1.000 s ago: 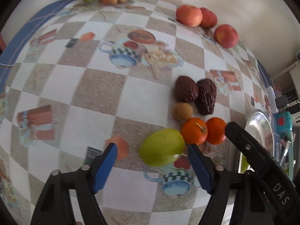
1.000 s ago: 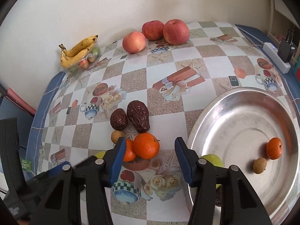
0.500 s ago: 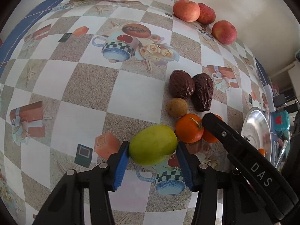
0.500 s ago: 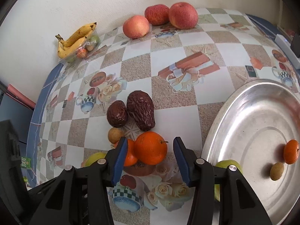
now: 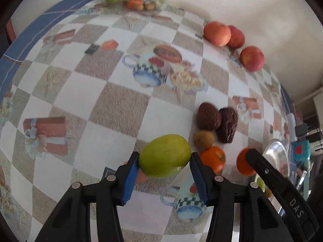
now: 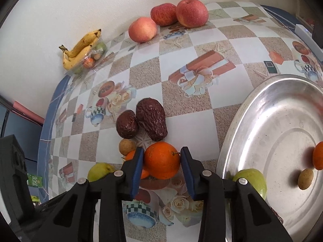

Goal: Organize fruits
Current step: 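Carry the pear and orange over the steel bowl and release both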

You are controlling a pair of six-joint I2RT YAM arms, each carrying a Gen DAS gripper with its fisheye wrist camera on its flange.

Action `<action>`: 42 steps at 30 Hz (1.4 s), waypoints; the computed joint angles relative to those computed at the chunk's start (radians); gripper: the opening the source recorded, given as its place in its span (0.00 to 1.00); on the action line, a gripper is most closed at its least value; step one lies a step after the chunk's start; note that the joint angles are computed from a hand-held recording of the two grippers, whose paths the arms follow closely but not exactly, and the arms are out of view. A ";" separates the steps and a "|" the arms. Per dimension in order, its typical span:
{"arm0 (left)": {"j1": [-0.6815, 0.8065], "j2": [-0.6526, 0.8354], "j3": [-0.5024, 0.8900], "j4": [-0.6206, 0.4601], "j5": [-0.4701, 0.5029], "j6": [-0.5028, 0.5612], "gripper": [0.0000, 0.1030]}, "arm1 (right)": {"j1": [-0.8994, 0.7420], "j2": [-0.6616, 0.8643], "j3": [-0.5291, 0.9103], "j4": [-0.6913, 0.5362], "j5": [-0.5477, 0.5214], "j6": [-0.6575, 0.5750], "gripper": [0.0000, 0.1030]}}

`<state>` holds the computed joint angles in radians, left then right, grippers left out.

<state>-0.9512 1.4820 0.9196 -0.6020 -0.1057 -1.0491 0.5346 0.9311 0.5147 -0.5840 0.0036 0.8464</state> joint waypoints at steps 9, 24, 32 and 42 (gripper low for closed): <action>-0.078 0.059 0.123 0.011 -0.068 0.029 0.52 | -0.041 -0.136 0.052 -0.160 0.049 -0.006 0.37; -0.322 0.390 0.493 0.054 -0.054 0.183 0.52 | -0.768 -0.375 0.081 -0.520 -0.099 -0.387 0.38; -0.338 0.406 0.525 0.041 -0.089 0.216 0.58 | -0.939 -0.381 0.090 -0.553 -0.178 -0.529 0.39; -0.264 0.342 0.432 -0.026 -0.080 0.124 0.72 | -0.928 -0.378 0.086 -0.557 -0.162 -0.524 0.43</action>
<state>-1.2153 1.8244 1.3518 -0.6275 -0.1860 -0.9248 -0.3933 0.5528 0.6007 -1.1413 -0.1588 0.3228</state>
